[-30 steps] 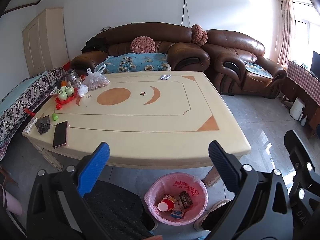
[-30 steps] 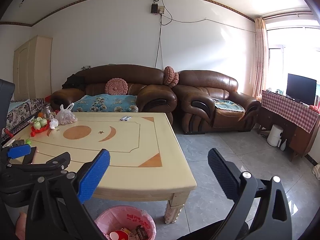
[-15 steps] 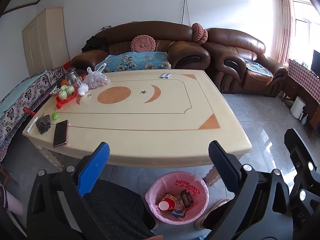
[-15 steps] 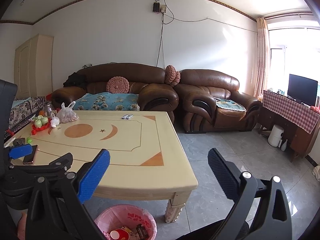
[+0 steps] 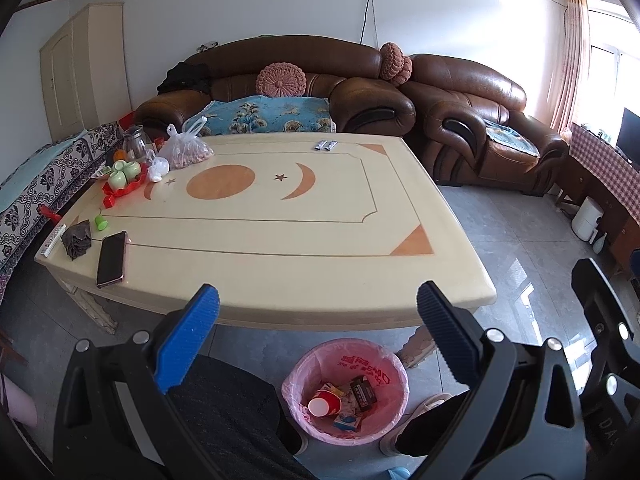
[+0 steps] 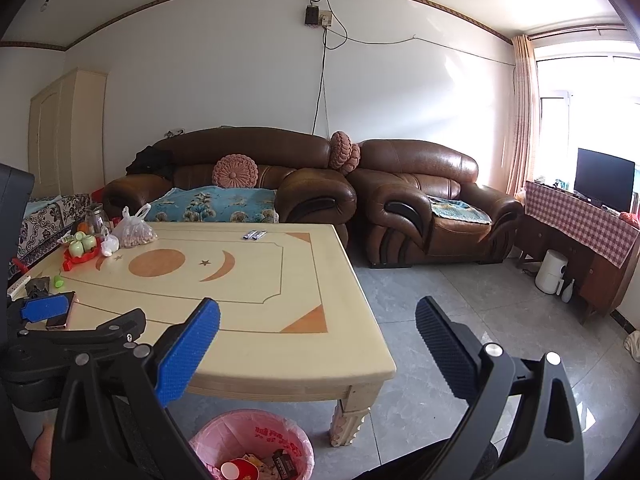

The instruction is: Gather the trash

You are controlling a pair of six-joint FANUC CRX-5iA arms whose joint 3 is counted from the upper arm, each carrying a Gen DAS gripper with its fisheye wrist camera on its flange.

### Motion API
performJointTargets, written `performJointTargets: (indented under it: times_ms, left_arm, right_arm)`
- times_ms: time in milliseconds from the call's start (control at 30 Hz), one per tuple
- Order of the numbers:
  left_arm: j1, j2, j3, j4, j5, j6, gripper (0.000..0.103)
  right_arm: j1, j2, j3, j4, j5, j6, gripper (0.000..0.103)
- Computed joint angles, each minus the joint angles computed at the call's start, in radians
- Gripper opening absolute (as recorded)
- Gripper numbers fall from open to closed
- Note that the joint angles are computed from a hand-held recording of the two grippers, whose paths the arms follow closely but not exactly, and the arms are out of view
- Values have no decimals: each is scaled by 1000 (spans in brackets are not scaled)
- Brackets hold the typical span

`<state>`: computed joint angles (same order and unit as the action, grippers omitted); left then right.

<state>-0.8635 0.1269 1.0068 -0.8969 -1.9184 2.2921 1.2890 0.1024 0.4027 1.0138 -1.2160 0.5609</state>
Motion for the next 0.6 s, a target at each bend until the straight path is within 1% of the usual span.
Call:
performJointTargets:
  times_ms: [300,367,467,600]
  left_arm:
    - [0,1,10,-6,-11,6,97]
    - [7,0,9,9,-7,4,97]
    - [-9,9,24,-23,-24,-4,97]
    - [-16,20,43,-36,-32,-12,97]
  right_arm:
    - [-3,-1,-1,0,4,9,96]
    - [-2,-1,-2,0,3,7,96]
    - [-2,-1,0,-1,4,5,96]
    - [-3,-1,-1,0,4,5,96]
